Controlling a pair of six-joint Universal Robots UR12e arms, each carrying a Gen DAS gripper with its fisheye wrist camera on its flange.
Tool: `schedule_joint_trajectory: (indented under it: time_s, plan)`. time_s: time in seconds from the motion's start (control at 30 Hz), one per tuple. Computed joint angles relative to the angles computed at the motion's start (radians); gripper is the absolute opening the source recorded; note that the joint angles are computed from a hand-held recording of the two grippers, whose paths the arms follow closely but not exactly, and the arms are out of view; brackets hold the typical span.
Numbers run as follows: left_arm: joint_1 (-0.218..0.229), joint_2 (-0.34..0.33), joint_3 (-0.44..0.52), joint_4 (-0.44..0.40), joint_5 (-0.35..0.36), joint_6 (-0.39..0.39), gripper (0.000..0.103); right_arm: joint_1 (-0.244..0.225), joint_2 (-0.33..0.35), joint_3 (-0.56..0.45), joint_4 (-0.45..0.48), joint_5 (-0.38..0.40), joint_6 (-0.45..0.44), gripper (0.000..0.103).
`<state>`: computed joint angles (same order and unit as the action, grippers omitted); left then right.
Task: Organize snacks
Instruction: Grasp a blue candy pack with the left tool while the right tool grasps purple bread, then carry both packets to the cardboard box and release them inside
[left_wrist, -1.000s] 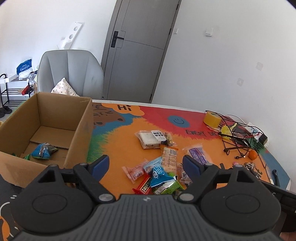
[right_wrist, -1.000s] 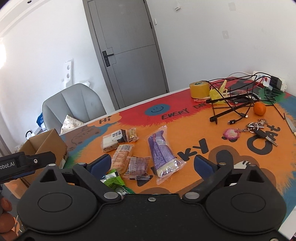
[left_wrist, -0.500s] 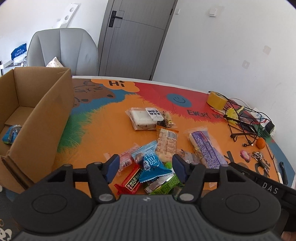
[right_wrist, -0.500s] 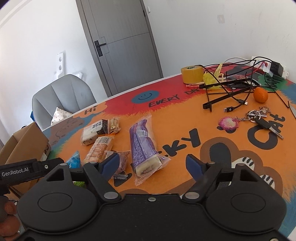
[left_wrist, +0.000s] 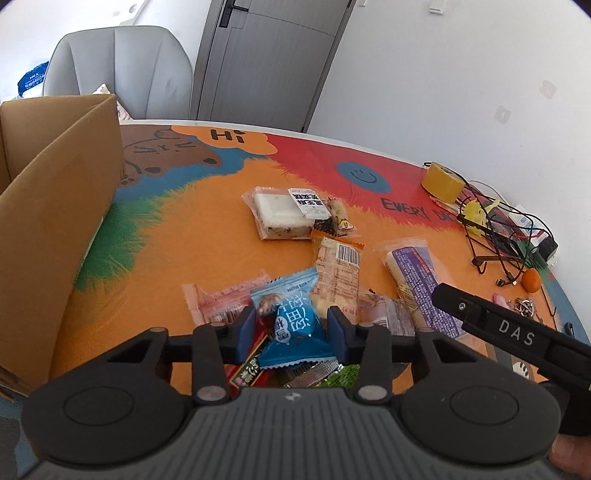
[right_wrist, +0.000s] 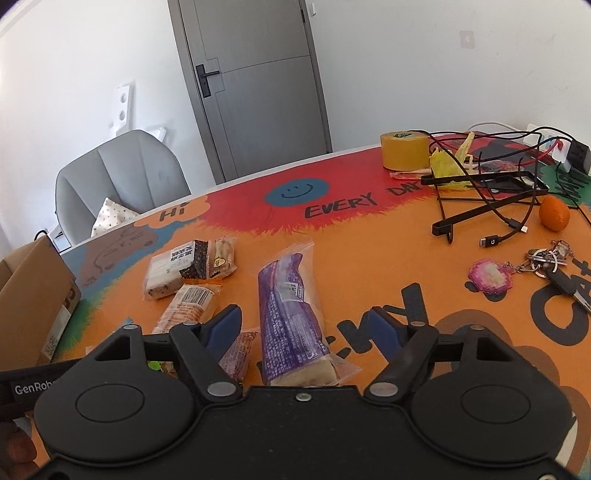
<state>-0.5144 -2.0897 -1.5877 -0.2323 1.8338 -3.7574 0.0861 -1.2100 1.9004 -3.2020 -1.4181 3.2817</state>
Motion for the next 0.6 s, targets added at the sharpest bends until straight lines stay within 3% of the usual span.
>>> schedule_joint_trajectory:
  time_s: [0.2, 0.33, 0.43, 0.6]
  plan:
    - [0.003, 0.005, -0.008, 0.011, 0.005, -0.01, 0.025, 0.01, 0.007, -0.014, 0.079, -0.032, -0.025, 0.073]
    - [0.0, 0.009, -0.015, 0.026, 0.006, -0.003, 0.024, 0.014, 0.003, 0.0, 0.069, -0.04, -0.055, 0.055]
    - [-0.002, 0.016, -0.024, 0.039, 0.004, -0.002, 0.023, -0.003, -0.009, 0.019, 0.056, 0.017, -0.024, 0.045]
    - [-0.007, 0.031, -0.044, 0.071, 0.021, 0.007, 0.022, -0.019, -0.026, 0.056, 0.004, 0.066, 0.029, 0.034]
